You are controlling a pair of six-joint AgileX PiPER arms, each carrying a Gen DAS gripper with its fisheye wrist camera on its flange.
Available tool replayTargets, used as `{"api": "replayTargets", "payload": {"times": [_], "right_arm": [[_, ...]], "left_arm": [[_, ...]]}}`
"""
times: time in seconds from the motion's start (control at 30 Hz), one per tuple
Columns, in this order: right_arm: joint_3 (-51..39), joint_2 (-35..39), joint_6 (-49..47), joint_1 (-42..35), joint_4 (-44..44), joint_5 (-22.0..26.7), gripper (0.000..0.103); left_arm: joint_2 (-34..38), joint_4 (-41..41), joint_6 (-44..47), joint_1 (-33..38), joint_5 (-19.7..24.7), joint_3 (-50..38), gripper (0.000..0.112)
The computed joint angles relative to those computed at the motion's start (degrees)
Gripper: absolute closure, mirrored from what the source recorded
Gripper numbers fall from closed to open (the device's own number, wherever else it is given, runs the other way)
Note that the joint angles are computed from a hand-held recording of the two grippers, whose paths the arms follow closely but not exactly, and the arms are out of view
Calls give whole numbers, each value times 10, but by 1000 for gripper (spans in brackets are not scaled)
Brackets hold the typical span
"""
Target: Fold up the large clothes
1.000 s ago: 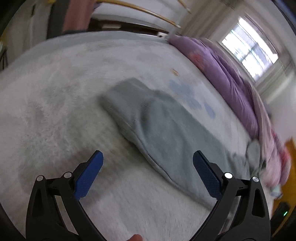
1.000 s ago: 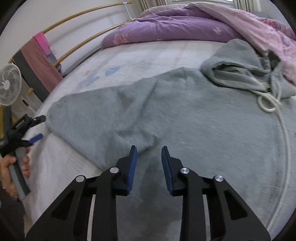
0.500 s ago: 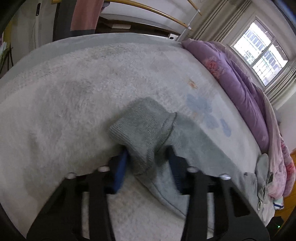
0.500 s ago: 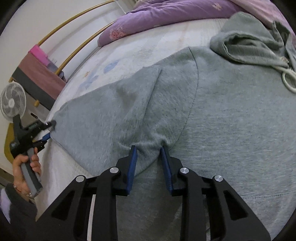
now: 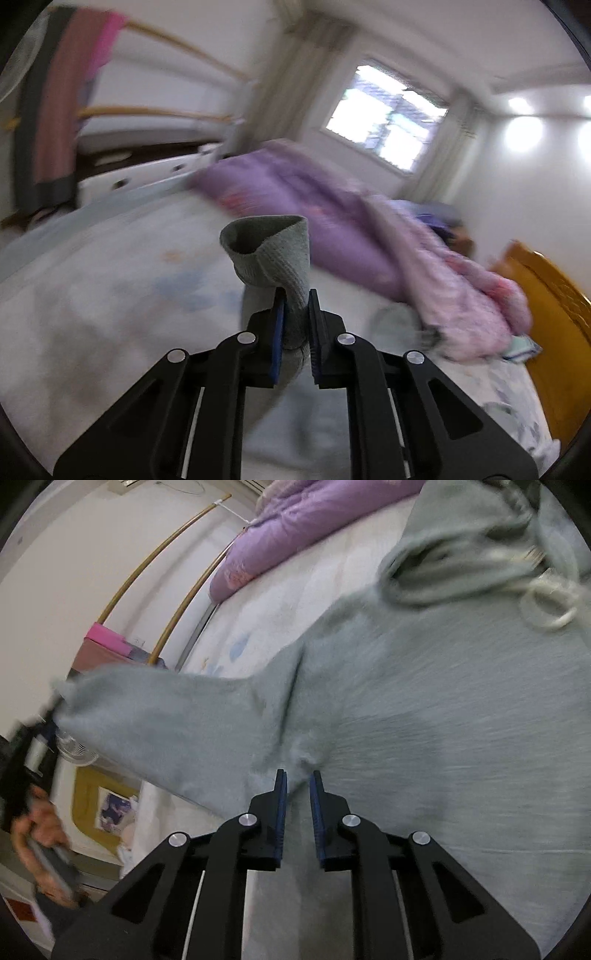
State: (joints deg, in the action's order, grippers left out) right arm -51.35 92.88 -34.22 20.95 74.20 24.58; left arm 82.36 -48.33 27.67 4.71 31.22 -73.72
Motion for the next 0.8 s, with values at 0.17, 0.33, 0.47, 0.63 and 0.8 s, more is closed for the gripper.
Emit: {"api": "replayTargets", "payload": {"times": [0.17,0.33,0.47,0.63,0.8], "right_arm": [[37,-156,168,-132,-282,89,88],[-2,-260,126,-361,-404,257,88],[-63,-273,4,-590,-409,357,88],[-120,-204,-161,-812,-370,391,88],[-209,-76,-120,-922,-346,429,88]], "left_arm": [[25,189,-208,-204,-60,-65,101],[119,441,-495,-380,-86,-145,101],[240,654,-723,-488,-51,-243,101],[413,681,-763,-560,35,-410,101],[508,687,-747,-599,99,-503,101]]}}
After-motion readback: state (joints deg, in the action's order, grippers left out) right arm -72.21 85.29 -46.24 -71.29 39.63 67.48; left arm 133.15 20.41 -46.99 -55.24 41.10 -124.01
